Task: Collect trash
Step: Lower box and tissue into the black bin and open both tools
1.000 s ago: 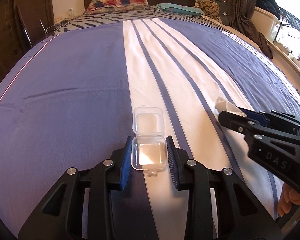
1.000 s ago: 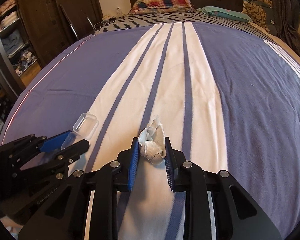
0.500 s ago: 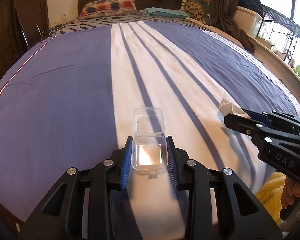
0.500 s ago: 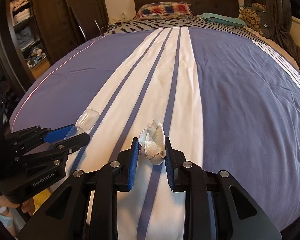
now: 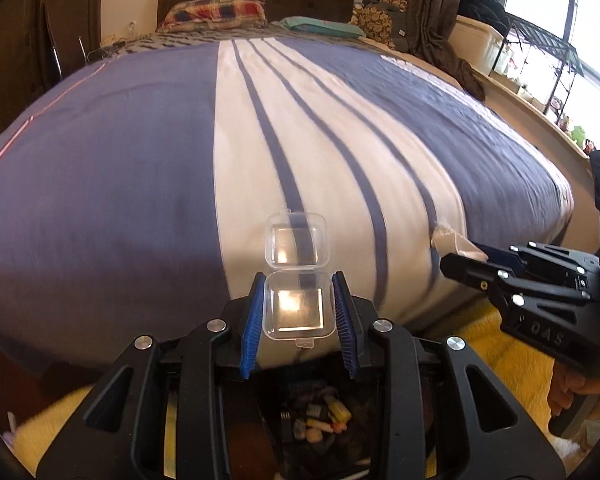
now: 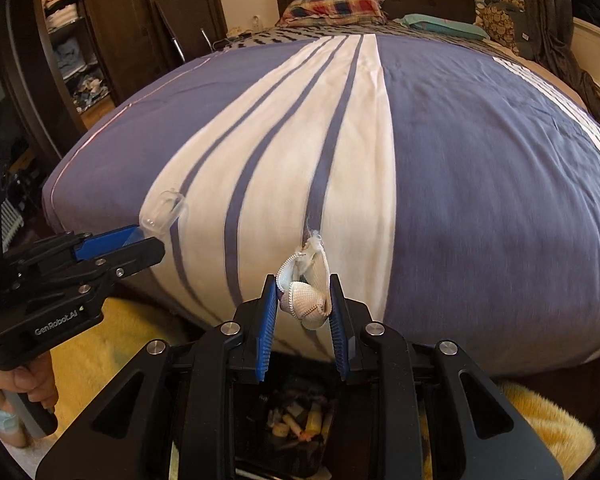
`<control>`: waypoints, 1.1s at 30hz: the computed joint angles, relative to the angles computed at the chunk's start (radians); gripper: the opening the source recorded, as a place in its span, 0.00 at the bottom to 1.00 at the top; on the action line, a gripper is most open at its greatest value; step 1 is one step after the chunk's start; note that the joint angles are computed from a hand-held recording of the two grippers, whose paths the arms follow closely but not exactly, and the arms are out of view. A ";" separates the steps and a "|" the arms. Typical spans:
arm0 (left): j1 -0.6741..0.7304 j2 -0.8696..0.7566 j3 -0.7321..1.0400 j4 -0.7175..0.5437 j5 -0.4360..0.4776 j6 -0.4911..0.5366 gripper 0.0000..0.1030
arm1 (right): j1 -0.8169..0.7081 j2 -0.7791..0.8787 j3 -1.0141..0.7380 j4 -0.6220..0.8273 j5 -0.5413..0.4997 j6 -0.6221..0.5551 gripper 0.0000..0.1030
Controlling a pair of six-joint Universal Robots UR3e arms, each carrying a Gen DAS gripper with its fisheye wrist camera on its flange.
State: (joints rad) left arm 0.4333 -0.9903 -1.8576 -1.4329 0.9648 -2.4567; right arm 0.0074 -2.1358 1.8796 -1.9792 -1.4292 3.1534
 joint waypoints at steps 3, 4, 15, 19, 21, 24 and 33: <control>0.070 0.109 -0.064 -0.116 -0.008 0.096 0.30 | 0.026 -0.056 0.078 0.015 -0.023 0.015 0.25; 0.090 0.132 -0.077 -0.148 -0.008 0.119 0.30 | 0.044 -0.064 0.098 0.015 -0.039 0.024 0.25; 0.085 0.230 -0.294 -0.177 0.114 0.170 0.30 | 0.060 -0.152 0.264 0.024 -0.025 0.061 0.25; 0.036 0.194 -0.370 -0.101 0.165 0.128 0.30 | 0.040 -0.176 0.313 0.036 -0.009 0.050 0.25; 0.034 0.176 -0.400 -0.078 0.181 0.133 0.30 | 0.032 -0.181 0.344 0.035 -0.002 0.048 0.25; -0.007 0.116 -0.436 -0.001 0.208 0.096 0.30 | 0.017 -0.180 0.387 0.030 0.008 0.040 0.25; -0.080 -0.019 -0.483 0.113 0.251 0.045 0.30 | 0.019 -0.069 0.412 -0.017 0.037 0.025 0.25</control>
State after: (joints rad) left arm 0.3535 -1.0090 -2.3410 -1.3197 1.2156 -2.4117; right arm 0.0267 -2.2045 2.2911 -1.9961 -1.3918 3.1781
